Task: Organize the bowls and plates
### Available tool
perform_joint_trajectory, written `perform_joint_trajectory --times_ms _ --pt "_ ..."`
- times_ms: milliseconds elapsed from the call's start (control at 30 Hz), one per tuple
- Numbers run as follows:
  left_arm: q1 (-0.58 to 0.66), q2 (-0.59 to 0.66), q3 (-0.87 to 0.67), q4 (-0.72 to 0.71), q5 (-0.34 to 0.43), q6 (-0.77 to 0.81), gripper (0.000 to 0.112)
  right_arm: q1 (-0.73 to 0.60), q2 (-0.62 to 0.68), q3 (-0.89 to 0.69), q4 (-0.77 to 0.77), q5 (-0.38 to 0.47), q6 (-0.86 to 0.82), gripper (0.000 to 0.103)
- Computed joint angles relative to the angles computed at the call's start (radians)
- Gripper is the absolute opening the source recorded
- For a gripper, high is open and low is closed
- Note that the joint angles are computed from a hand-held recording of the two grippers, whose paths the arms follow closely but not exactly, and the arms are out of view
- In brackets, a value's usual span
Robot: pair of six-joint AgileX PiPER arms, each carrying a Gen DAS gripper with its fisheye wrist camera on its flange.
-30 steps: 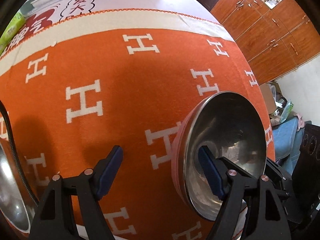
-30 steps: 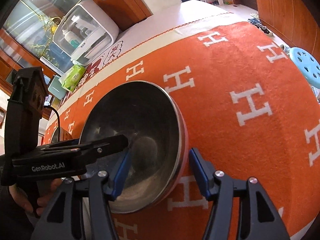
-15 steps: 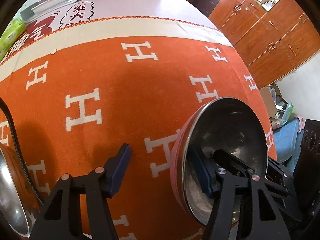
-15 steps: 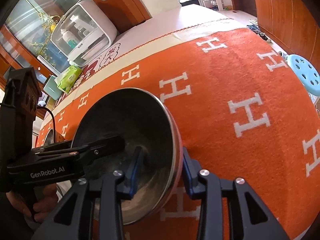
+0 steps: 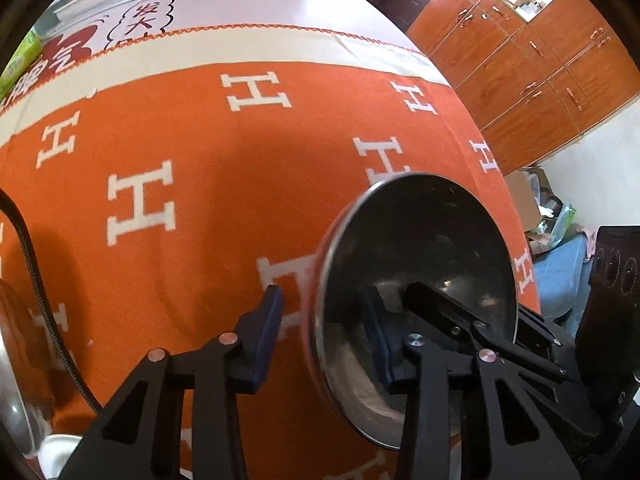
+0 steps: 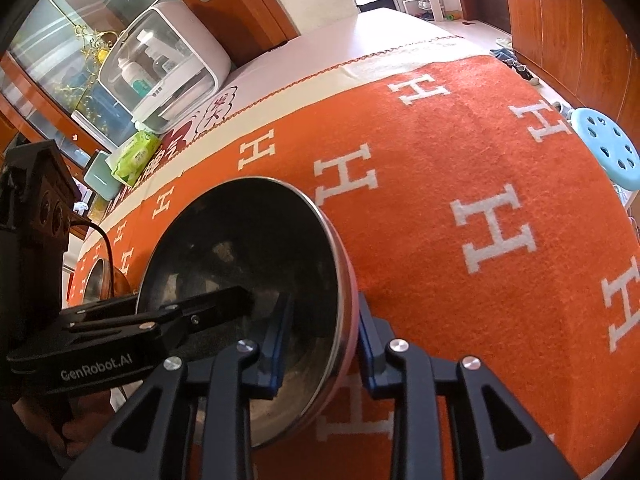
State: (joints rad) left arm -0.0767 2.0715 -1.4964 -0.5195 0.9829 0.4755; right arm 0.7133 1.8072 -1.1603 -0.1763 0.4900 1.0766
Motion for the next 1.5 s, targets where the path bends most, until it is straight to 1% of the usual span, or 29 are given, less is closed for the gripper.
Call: perform_joint_trajectory --times_ms 67,100,333,567,700,833,1100,1500 --pt "0.003 0.001 0.0 -0.013 0.016 0.014 0.033 0.004 0.003 -0.011 0.004 0.013 0.001 0.029" --pt "0.006 0.004 0.0 -0.027 0.026 0.022 0.029 0.006 0.003 -0.013 0.005 0.018 0.003 0.029" --pt "0.013 0.007 0.004 -0.037 0.046 0.02 0.029 0.021 0.002 -0.025 0.01 0.053 0.018 0.029" --pt "0.034 -0.015 0.038 -0.047 0.068 0.033 0.029 0.041 0.001 -0.044 0.011 0.099 0.025 0.029" --pt "0.058 -0.041 0.082 -0.069 0.096 0.062 0.029 0.064 -0.001 -0.065 -0.019 0.149 0.053 0.029" --pt "0.07 -0.09 0.137 -0.075 0.098 0.091 0.029 0.09 -0.022 -0.06 -0.056 0.166 0.097 0.028" --pt "0.105 -0.202 0.218 -0.092 0.108 0.14 0.03 0.167 -0.066 -0.083 -0.161 0.228 0.177 0.028" --pt "0.196 -0.391 0.337 -0.073 0.154 0.198 0.031 0.315 -0.102 -0.147 -0.295 0.329 0.286 0.028"
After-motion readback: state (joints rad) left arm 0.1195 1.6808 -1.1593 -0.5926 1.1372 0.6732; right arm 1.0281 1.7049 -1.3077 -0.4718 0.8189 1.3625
